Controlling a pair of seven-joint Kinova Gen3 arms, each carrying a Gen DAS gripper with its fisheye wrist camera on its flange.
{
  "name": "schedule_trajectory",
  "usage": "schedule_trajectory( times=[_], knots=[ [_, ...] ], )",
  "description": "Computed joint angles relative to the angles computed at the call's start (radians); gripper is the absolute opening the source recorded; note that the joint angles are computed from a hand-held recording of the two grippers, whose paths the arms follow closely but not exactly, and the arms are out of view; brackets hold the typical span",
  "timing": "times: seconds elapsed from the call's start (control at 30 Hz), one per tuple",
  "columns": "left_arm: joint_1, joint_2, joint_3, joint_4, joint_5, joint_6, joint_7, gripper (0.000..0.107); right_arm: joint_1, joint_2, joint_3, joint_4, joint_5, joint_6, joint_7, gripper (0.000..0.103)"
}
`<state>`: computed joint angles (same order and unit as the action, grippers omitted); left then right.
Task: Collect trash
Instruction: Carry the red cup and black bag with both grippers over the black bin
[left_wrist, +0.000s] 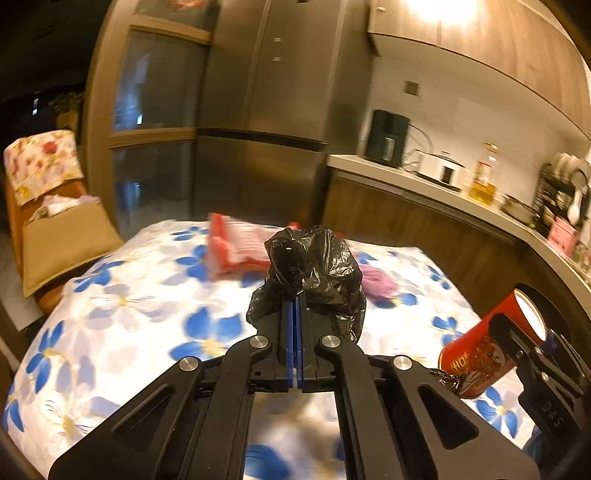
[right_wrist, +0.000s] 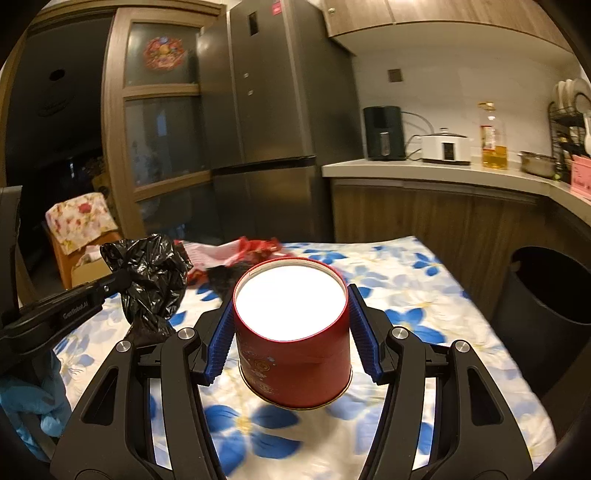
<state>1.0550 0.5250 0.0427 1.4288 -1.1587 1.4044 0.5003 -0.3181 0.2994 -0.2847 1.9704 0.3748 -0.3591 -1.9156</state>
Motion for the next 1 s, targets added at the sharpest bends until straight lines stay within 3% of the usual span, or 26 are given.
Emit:
schedule_trajectory(
  times=[0.4,0.6,1.0],
  knots=[
    [-0.003,0.148,-0.058,-0.275,0.011,-0.157,-0.267,0.001,0.097,-0.031,0.079,0.036,-0.035,-0.040,-0.014,0.057],
    [-0.007,0.222,-0.098,-0.419,0.062,-0.234,-0.397,0.001,0.149,-0.032,0.111,0.034,-0.037,-0.054,-0.017,0.057],
    [-0.026,0.396,-0.169,-0.790,0.193,-0.305,-0.701,0.001,0.214,-0.011,0.174,-0.024,-0.112,-0.060,0.025,0.057]
  ],
)
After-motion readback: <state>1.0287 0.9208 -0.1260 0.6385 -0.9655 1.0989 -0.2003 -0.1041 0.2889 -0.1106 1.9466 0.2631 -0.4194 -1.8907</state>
